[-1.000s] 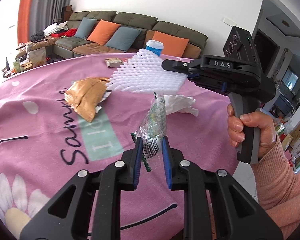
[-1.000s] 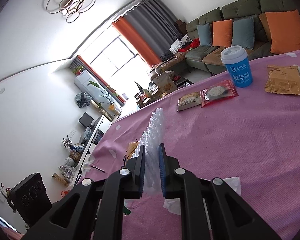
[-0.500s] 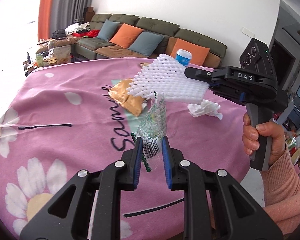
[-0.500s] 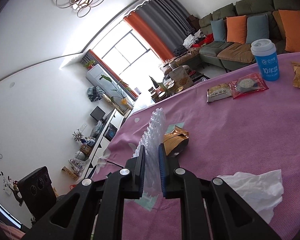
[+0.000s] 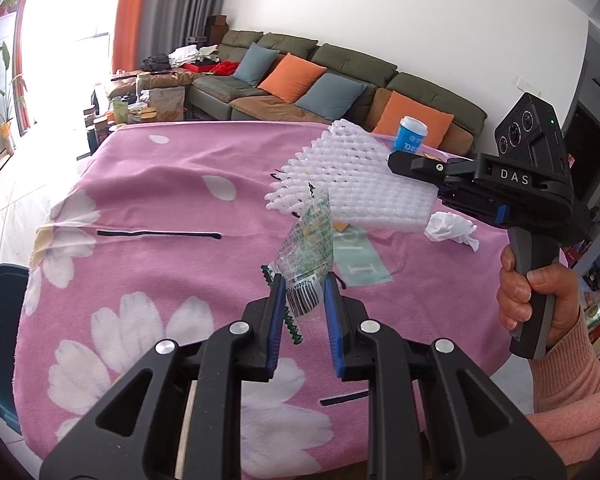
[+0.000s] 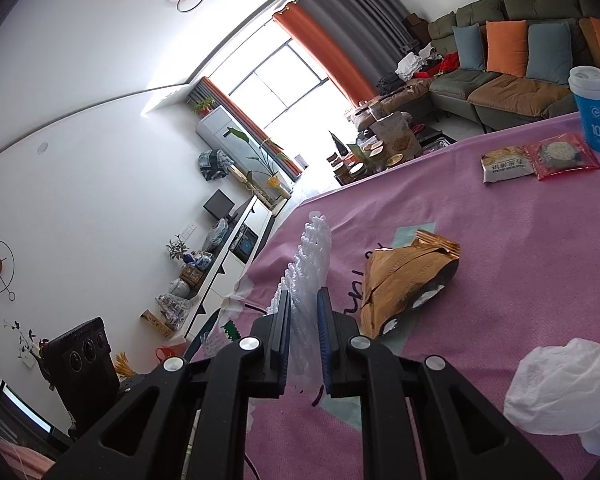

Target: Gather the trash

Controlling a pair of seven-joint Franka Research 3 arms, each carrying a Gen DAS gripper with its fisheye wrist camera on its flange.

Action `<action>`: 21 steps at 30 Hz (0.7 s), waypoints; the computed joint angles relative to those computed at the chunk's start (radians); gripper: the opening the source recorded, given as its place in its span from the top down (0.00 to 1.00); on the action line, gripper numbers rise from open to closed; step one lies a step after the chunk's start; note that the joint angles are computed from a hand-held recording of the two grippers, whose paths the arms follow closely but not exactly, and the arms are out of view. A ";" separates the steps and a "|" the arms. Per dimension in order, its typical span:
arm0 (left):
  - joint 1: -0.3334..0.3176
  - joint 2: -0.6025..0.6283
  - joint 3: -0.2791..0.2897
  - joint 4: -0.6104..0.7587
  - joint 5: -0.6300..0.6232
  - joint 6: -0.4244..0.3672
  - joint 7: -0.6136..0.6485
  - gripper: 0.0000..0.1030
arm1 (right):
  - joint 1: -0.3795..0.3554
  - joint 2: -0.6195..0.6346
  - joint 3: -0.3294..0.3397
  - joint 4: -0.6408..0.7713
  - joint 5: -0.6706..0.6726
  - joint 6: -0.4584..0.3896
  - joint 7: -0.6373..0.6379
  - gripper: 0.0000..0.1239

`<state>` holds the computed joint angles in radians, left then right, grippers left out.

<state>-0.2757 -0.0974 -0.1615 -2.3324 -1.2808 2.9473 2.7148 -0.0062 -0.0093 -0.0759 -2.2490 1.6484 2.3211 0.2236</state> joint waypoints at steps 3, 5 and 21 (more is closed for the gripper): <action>0.002 -0.009 0.003 -0.009 0.000 0.012 -0.004 0.81 | 0.004 0.006 0.004 0.004 -0.008 -0.012 -0.001 0.90; 0.002 -0.014 0.006 -0.015 0.001 0.019 -0.010 0.81 | 0.006 0.010 0.007 0.008 -0.013 -0.020 0.002 0.90; -0.001 -0.044 0.049 -0.060 0.011 0.078 -0.040 0.81 | 0.039 0.041 0.036 0.051 -0.041 -0.053 0.025 0.90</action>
<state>-0.2768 -0.1416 -0.1127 -2.3923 -1.2695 3.0256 2.6748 0.0323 0.0313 -0.0401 -2.1979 1.6073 2.2680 0.2483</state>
